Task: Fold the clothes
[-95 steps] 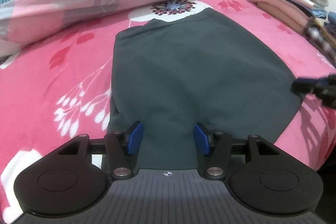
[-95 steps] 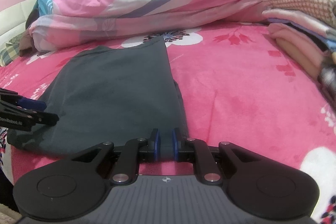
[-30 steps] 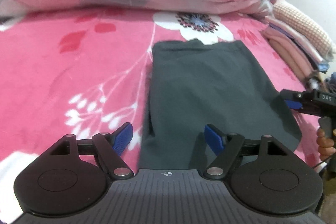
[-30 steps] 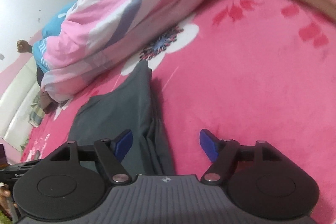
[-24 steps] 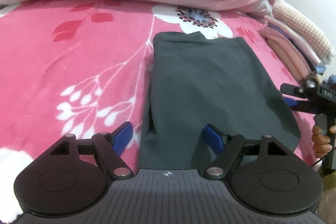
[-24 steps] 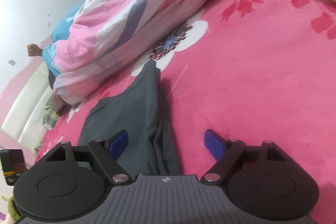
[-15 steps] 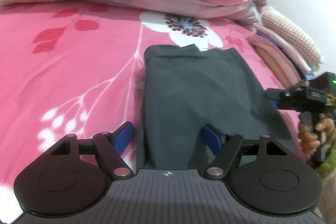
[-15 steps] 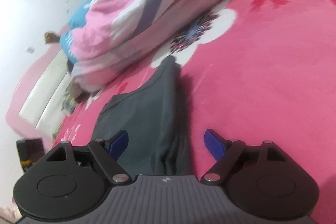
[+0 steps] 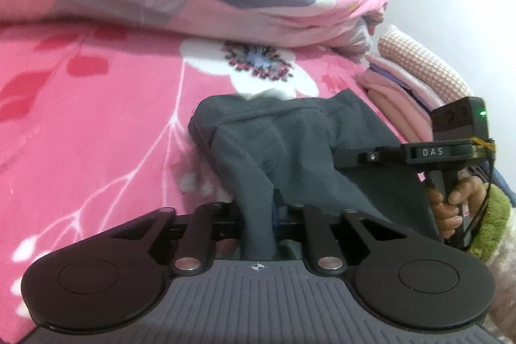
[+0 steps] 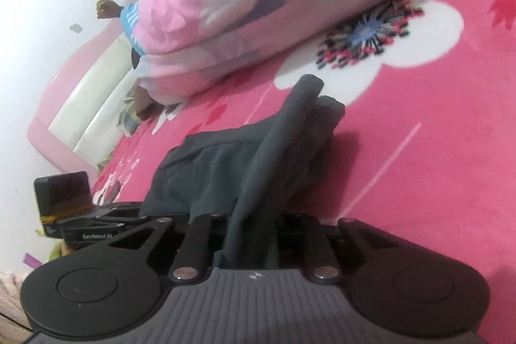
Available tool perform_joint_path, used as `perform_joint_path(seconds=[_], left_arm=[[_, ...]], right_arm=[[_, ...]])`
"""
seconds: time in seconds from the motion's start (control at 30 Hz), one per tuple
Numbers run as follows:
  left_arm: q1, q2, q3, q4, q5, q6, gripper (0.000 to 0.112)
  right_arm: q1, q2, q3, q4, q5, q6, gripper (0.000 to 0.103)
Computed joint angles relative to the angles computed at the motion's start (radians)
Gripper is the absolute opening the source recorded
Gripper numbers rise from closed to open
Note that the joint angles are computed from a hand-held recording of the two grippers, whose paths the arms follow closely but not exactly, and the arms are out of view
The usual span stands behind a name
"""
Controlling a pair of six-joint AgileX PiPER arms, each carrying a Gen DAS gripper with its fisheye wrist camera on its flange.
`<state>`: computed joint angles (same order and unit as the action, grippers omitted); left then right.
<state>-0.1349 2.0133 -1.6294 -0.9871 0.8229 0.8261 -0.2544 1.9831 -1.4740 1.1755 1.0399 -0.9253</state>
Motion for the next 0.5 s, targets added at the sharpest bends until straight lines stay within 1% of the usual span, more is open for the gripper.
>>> perform_joint_path(seconds=[0.03,0.13,0.2,0.3,0.4,0.47,0.5], left_arm=[[-0.003,-0.019,0.016,-0.005,-0.009,0.006,0.008],[-0.013,-0.088,0.061,-0.026,-0.022,0.024,0.006],[-0.02,-0.141,0.088,-0.057,-0.02,0.057,0.005],[-0.051,-0.232,0.113,-0.106,0.005,0.11,0.005],[-0.105,-0.299,0.094,-0.143,0.045,0.139,0.005],[-0.158,-0.319,0.051,-0.159,0.076,0.146,0.005],[-0.19,-0.317,0.015,-0.164,0.094,0.138,0.005]], right_arm=[[0.003,-0.039,0.045,0.023,-0.028,-0.035,0.012],[-0.008,-0.154,0.166,0.111,-0.072,-0.118,0.01],[-0.018,-0.254,0.257,0.147,-0.1,-0.161,0.01],[-0.047,-0.411,0.377,0.186,-0.13,-0.195,0.009],[-0.144,-0.618,0.502,0.217,-0.11,-0.206,0.009],[-0.253,-0.739,0.536,0.213,-0.057,-0.188,0.009],[-0.328,-0.806,0.546,0.208,-0.012,-0.175,0.009]])
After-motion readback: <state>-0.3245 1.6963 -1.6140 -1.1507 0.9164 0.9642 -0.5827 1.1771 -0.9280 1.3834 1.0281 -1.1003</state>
